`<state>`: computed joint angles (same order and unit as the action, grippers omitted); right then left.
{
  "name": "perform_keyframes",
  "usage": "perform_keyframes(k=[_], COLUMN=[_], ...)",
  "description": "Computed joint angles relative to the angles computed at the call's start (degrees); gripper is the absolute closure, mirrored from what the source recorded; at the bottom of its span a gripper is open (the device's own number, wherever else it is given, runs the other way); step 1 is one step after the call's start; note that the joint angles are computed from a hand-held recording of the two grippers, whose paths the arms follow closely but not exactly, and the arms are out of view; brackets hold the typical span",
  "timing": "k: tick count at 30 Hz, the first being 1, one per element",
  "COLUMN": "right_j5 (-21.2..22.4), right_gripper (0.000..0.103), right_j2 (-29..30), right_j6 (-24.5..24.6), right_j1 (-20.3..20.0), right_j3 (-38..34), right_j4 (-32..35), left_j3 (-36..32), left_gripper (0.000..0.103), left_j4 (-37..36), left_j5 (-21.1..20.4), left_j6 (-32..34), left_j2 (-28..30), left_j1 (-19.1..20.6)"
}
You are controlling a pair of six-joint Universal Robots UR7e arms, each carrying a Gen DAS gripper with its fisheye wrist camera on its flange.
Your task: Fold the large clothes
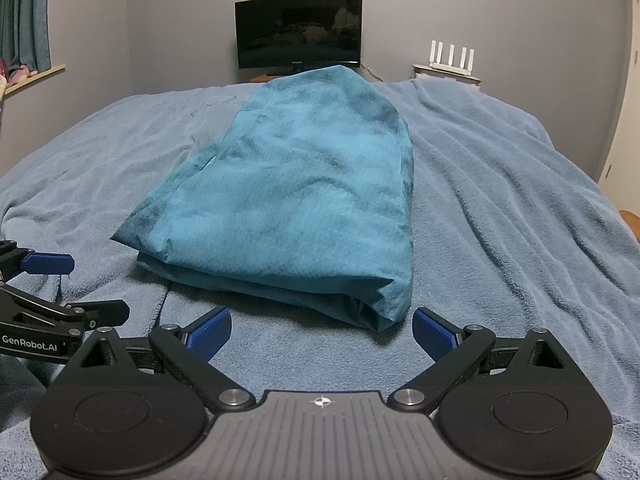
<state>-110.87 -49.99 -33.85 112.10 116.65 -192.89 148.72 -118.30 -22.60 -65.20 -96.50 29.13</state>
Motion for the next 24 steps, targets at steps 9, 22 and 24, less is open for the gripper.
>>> perform_keyframes(k=[9,22,24], right_j5=[0.04,0.05,0.05], right_gripper=[0.004,0.004,0.004], right_j2=[-0.06,-0.04,-0.04], right_j6=[0.09,0.11,0.11], right_j1=[-0.06,-0.07,-0.07], right_j3=[-0.14,-0.17,-0.17], right_j4=[0.36,0.41,0.41], left_j3=[-0.08,-0.19,-0.26], left_gripper=[0.007,0.007,0.007], left_j4=[-0.09,0.33,0.43], left_j5=[-0.36,-0.45,-0.37], left_j6=[0.08,0.33,0.43], left_j2=[0.00,0.02,0.12], left_j1=[0.34,0.39,0.42])
